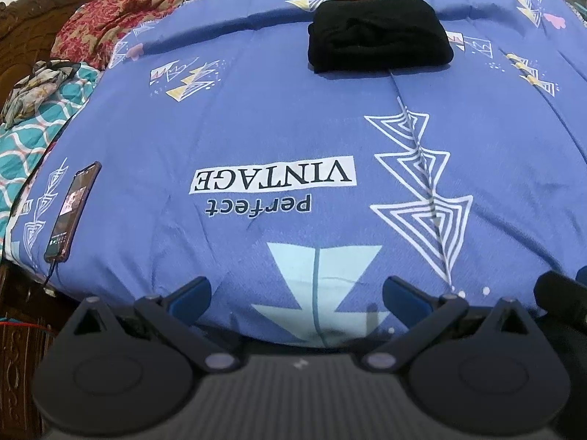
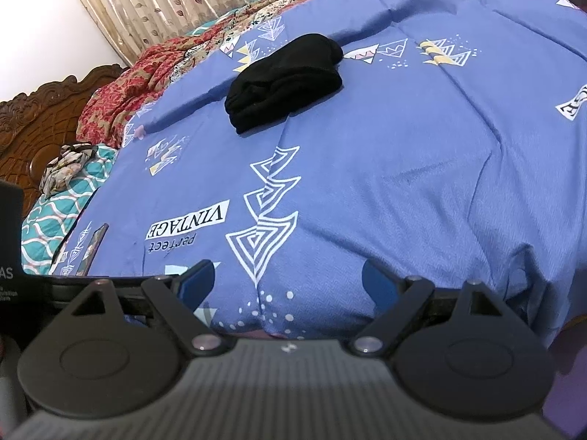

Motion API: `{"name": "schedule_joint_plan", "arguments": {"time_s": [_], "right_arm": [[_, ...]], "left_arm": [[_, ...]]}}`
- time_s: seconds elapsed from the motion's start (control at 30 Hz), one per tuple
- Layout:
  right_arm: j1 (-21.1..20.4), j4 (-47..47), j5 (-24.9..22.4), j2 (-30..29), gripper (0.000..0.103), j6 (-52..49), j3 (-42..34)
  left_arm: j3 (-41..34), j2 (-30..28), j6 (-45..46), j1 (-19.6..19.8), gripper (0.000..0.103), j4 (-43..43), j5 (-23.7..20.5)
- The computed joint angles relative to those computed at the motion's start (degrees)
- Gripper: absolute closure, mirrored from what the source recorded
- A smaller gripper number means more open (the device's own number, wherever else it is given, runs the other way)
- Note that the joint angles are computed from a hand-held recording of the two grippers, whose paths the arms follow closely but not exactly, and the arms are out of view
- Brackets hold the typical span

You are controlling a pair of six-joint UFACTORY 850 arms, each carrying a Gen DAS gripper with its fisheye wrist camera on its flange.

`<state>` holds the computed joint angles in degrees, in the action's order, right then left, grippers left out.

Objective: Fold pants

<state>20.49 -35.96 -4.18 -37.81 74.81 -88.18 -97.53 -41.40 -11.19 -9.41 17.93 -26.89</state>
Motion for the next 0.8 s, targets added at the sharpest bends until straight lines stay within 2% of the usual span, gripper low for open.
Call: {"name": "schedule_joint_plan", "arguments": {"time_s": [0.27, 0.5, 0.8], "right_arm": [[0.08, 2.47, -0.08, -0.01, 0.014, -2.38, -0.04], [0.23, -4.97, -0.04, -0.06, 0.014, 4.8, 0.04], [0.31, -7.99, -0.02, -0.02, 0.014, 7.57, 0.14]], "left_arm": [[0.04, -0.04, 0.18, 0.05, 0.0, -0.31, -0.07], [0.03, -0.09, -0.1, 0.11, 0.0, -0.26, -0.18], [-0.37, -0.21, -1.96, 0.04, 0.0, 1.12, -0.67]]}}
